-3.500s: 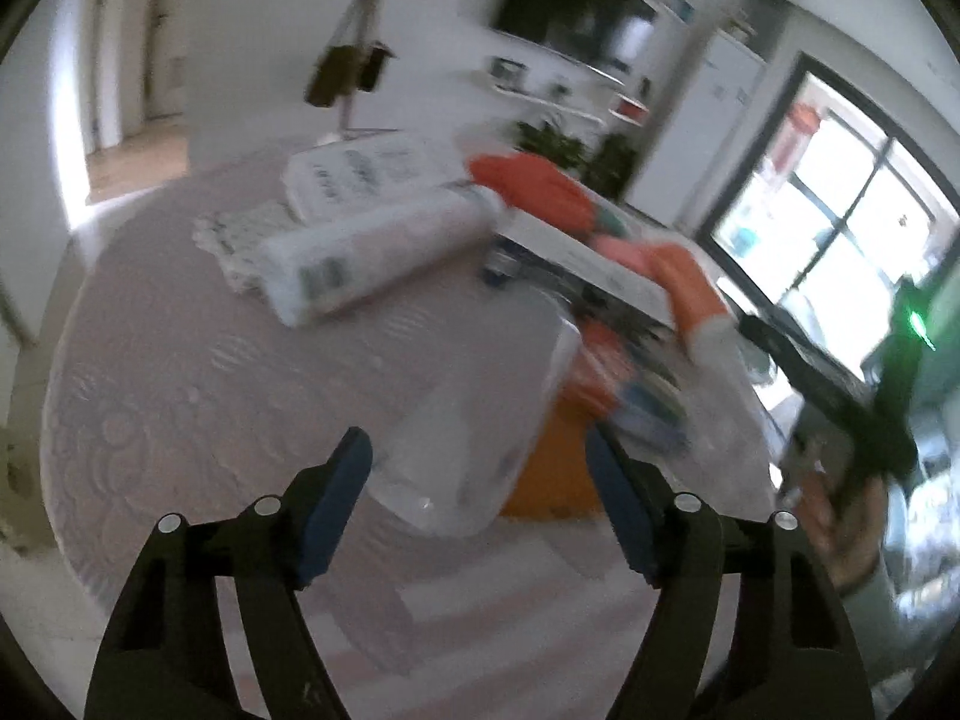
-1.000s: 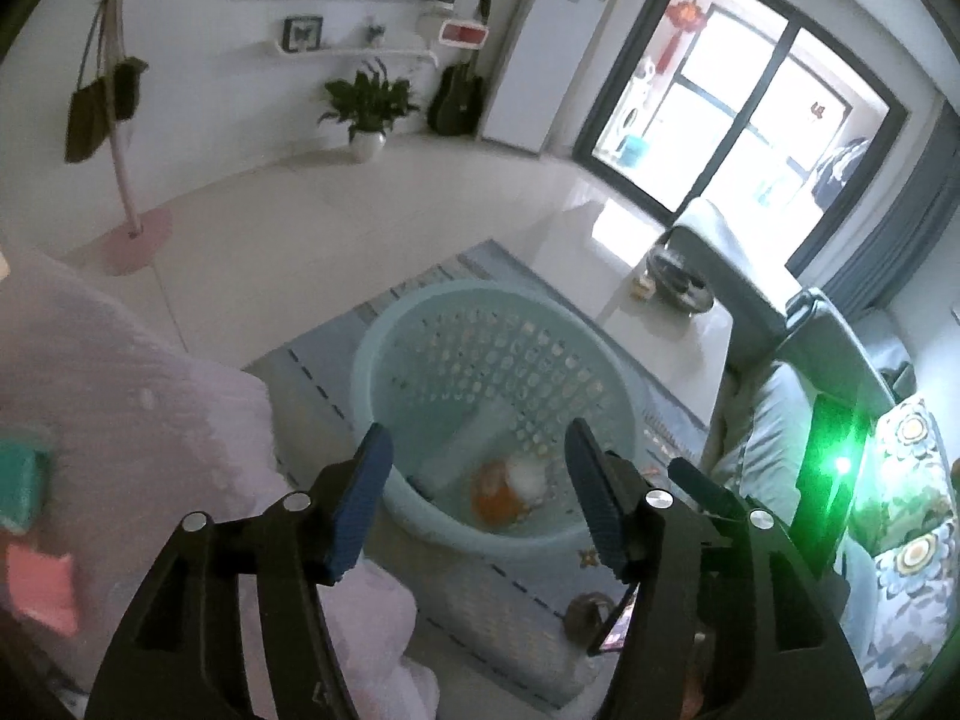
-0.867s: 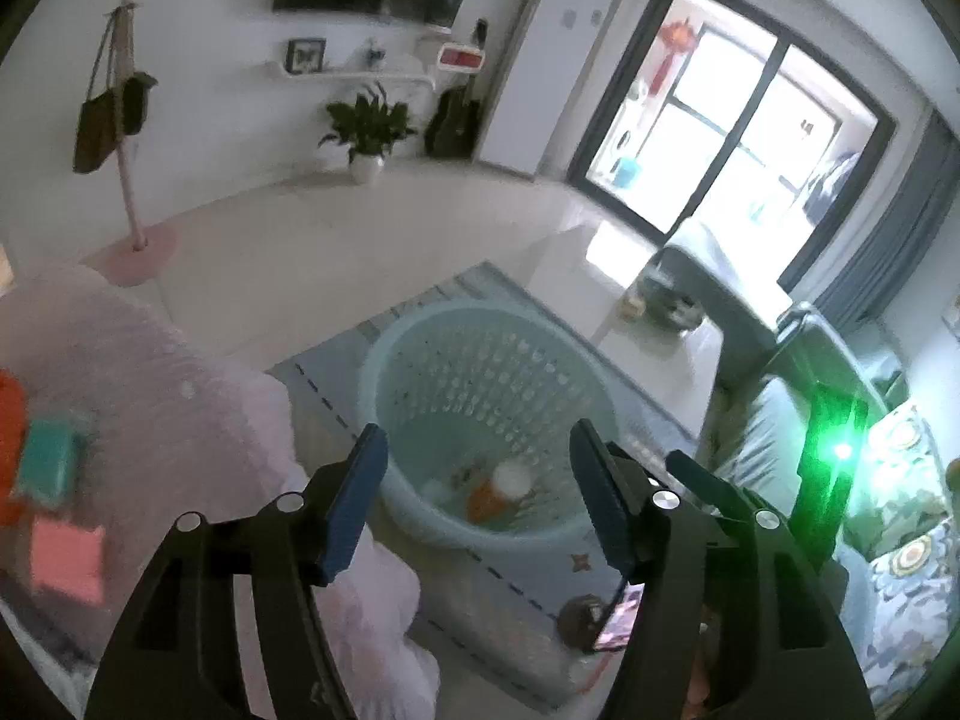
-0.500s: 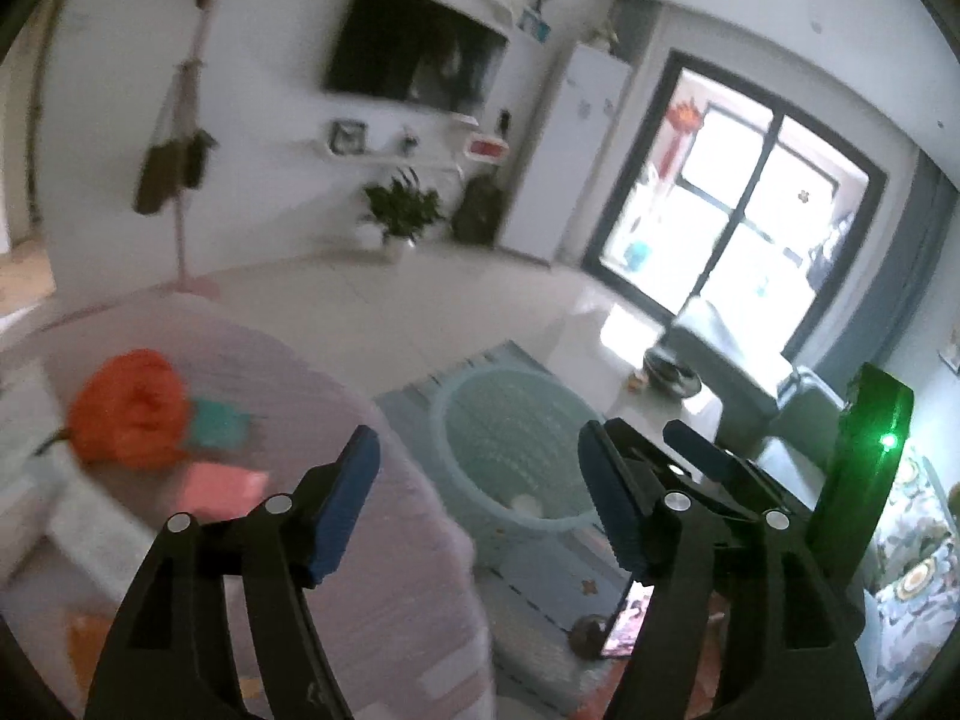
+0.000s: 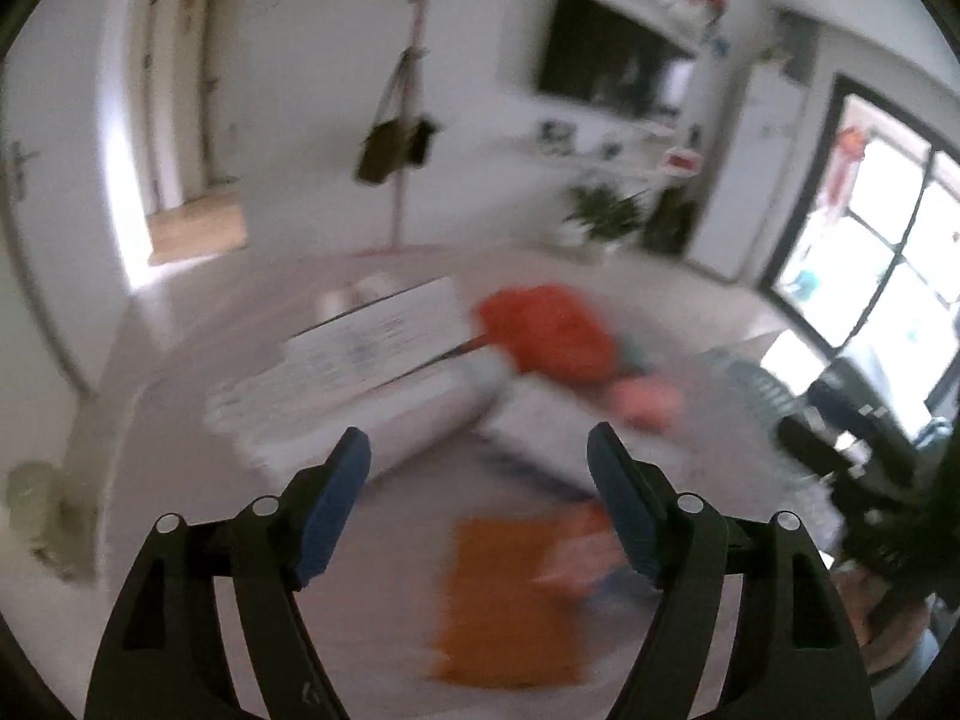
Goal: Collect trash
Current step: 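Grasp the white milk carton with the right tool while the left tool grasps the pink-labelled bottle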
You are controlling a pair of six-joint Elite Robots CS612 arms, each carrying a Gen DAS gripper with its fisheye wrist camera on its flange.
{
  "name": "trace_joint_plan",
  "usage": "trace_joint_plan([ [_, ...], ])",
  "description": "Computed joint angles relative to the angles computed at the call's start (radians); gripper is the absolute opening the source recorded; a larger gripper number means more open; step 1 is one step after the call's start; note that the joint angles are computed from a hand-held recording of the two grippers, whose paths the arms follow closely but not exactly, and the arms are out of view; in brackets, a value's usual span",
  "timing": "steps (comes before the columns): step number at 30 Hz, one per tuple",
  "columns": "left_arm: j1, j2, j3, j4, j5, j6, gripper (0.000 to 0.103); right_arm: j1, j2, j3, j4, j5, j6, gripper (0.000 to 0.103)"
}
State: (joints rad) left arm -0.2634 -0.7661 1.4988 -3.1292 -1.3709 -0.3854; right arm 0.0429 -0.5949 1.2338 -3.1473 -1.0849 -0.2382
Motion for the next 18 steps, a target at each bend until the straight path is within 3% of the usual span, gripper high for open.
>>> trace_joint_plan([
  [5,0.057,0.045,-0.056,0.083,-0.022,-0.007,0.073,0.023,0.050,-0.108,0.230,0.041,-0.076,0.071],
  [8,0.082,0.071,-0.075,0.084,-0.034,-0.046,0.073,0.034,0.070,-0.150,0.349,0.031,-0.150,0.071],
  [12,0.099,0.100,-0.111,0.106,-0.102,-0.066,0.073,0.044,0.085,-0.170,0.404,-0.003,-0.205,0.071],
  [14,0.093,0.099,-0.109,0.110,-0.100,-0.068,0.075,0.045,0.093,-0.185,0.435,0.002,-0.217,0.071],
  [18,0.088,0.085,-0.089,0.128,-0.134,-0.049,0.065,0.042,0.098,-0.198,0.471,0.020,-0.223,0.065],
])
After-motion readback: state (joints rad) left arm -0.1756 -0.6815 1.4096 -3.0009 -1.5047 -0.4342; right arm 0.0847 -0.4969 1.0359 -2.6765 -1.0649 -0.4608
